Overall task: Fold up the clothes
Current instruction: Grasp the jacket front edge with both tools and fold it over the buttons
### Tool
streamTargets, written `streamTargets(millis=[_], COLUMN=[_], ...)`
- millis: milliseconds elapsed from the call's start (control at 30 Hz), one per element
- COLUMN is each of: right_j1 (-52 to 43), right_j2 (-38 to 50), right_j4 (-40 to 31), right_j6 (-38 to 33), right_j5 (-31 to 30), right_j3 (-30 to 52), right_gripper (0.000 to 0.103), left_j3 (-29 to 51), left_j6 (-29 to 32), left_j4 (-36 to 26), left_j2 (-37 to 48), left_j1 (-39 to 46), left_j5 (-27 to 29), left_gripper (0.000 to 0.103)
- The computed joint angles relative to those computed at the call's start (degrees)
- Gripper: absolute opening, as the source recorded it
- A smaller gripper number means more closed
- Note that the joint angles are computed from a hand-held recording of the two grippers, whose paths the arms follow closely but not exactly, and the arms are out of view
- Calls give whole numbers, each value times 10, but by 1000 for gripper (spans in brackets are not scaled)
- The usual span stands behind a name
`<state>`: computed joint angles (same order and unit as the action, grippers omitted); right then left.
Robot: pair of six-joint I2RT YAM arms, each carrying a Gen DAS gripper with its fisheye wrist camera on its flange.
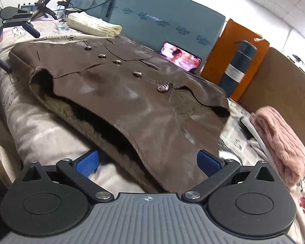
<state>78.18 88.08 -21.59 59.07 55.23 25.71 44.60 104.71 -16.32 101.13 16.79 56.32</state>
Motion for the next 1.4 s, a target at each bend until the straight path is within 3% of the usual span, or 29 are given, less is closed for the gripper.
streamTargets(millis=[133, 233, 333, 400, 433, 467, 500, 567, 633, 733, 800, 933, 967, 1033, 1133, 1200, 1400], right_j1=[-39, -57, -58, -46, -38, -31, -23, -17, -14, -9, -33, -96, -118, -185, -309, -400, -592], right_j2=[0, 4, 26, 33, 35, 41, 49, 52, 30, -16, -65, -182, -218, -284, -321, -314, -162], right_j4=[104, 131, 59, 9, -9, -27, -45, -52, -47, -52, -20, 108, 162, 278, 384, 425, 504], right_j6=[-89, -108, -52, -6, 12, 26, 38, 23, -16, -46, -111, -312, -380, -519, -652, -702, -729], right_j5=[9, 20, 36, 48, 55, 64, 72, 74, 50, 50, 62, 87, 82, 41, -66, -160, -350], right_j3=[-17, -22, -1, 6, 6, 10, 16, 20, 19, 10, -10, -63, -83, -123, -143, -137, -76], right_gripper=[103, 103, 101, 95, 84, 71, 65, 29, 8, 8, 6, 6, 6, 6, 6, 6, 6], left_j3=[-50, -66, -36, -17, -21, -23, -24, -23, -24, -7, -17, -50, -45, -20, 45, 97, 254], left_j6=[-43, -52, -64, -64, -72, -81, -89, -99, -100, -129, -222, -471, -519, -575, -590, -579, -549], left_j4=[120, 164, 121, 92, 107, 120, 130, 134, 127, 118, 221, 548, 604, 658, 635, 580, 415], left_j2=[-10, -12, -3, 6, 9, 11, 13, 13, 4, 3, 8, 44, 57, 81, 108, 124, 206], left_j1=[-5, -9, -13, -14, -16, -18, -20, -20, -16, -13, -24, -54, -63, -85, -119, -141, -193], left_j5=[12, 15, 2, -4, -3, -1, 4, 14, 26, 54, 67, 75, 68, 44, 5, -26, -108], left_gripper=[99, 95, 72, 38, 36, 26, 20, 14, 11, 10, 10, 10, 10, 10, 10, 10, 11])
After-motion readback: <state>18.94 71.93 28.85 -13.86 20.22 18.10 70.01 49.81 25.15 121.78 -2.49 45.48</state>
